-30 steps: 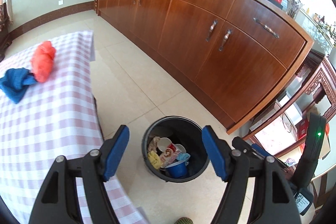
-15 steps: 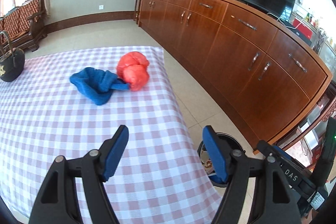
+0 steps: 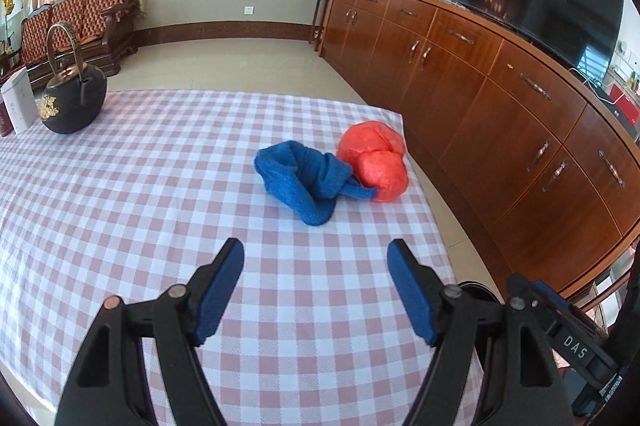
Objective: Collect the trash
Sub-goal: 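Move both open grippers back toward the blue towel and red bag, then grasp the blue towel with the left gripper while the right grasps the red bag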
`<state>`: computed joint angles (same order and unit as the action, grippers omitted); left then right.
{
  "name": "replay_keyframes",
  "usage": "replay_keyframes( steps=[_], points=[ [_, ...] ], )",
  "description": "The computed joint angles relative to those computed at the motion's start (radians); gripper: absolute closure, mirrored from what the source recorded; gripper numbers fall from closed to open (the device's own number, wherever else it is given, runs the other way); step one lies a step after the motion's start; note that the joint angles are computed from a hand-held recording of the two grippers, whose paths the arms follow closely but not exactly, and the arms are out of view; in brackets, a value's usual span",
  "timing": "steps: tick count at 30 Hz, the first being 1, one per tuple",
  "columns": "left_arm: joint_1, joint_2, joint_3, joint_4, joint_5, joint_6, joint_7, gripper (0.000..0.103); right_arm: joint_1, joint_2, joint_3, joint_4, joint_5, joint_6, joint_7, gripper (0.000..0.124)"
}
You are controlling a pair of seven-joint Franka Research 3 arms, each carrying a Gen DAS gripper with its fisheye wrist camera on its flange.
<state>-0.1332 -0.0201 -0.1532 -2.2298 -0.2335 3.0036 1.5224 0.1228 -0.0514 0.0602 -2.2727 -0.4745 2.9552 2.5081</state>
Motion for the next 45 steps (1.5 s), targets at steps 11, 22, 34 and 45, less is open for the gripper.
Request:
replay_keyframes(
  steps=[11, 22, 34, 45],
  points=[
    [0.038, 0.063, -0.019, 0.049, 0.076, -0.005, -0.052, 0.028, 0.093, 0.128, -0.055, 0.135, 0.057, -0.02, -0.083, 0.054],
    [0.065, 0.122, -0.038, 0.105, 0.135, -0.005, -0.086, 0.028, 0.162, 0.223, -0.11, 0.232, 0.15, -0.034, -0.181, 0.054],
    [0.089, 0.243, -0.054, 0.236, 0.235, -0.038, -0.161, 0.028, 0.201, 0.323, -0.16, 0.346, 0.237, -0.049, -0.272, 0.053],
    [0.088, 0.378, -0.057, 0.395, 0.3, -0.119, -0.211, 0.028, 0.205, 0.426, -0.18, 0.486, 0.331, -0.063, -0.37, 0.053]
  ],
)
